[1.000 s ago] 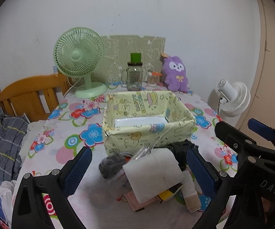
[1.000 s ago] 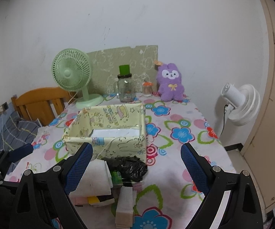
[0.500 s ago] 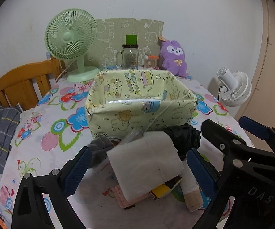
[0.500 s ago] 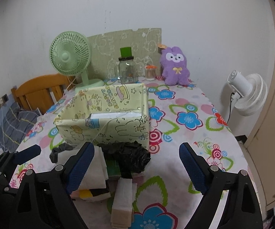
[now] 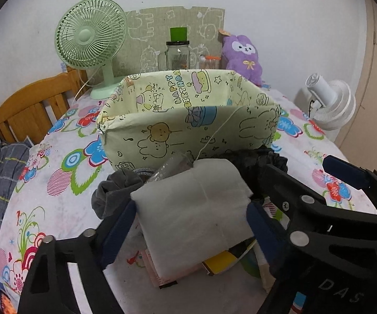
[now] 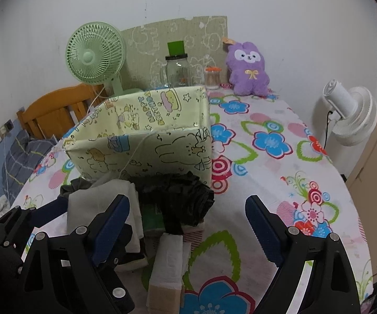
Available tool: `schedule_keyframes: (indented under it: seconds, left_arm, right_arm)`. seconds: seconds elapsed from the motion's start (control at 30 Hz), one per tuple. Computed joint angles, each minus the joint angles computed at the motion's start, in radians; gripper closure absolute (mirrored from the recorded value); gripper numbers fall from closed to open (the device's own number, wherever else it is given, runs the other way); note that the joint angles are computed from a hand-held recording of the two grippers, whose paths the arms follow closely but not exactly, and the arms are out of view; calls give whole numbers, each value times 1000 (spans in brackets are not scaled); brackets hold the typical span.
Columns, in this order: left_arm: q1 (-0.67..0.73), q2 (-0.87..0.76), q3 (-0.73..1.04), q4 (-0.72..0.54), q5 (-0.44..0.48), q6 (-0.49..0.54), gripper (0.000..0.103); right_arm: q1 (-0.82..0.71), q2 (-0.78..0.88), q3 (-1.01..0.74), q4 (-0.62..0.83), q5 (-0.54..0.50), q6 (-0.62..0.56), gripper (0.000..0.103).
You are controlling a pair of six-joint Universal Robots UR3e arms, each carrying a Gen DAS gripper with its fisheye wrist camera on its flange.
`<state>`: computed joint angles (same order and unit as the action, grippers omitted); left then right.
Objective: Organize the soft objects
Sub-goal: 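Move both tools down toward the items in front of the fabric basket, then grasp the white cloth with the left tool while the right tool grasps the black plastic bundle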
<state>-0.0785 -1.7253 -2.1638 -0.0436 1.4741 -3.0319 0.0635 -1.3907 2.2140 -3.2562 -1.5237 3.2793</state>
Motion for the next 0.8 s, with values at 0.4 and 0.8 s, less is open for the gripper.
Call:
schedule_keyframes:
  seconds: [0.4,0.8]
  left_arm:
    - [-30,-58,55,-3,67,-13,53]
    - [-59,-109,98,7,108,-12,61]
  right_arm:
    - [-17,57,-33,4,39,11,12]
    - [-28,144,-138,69,47,11,28]
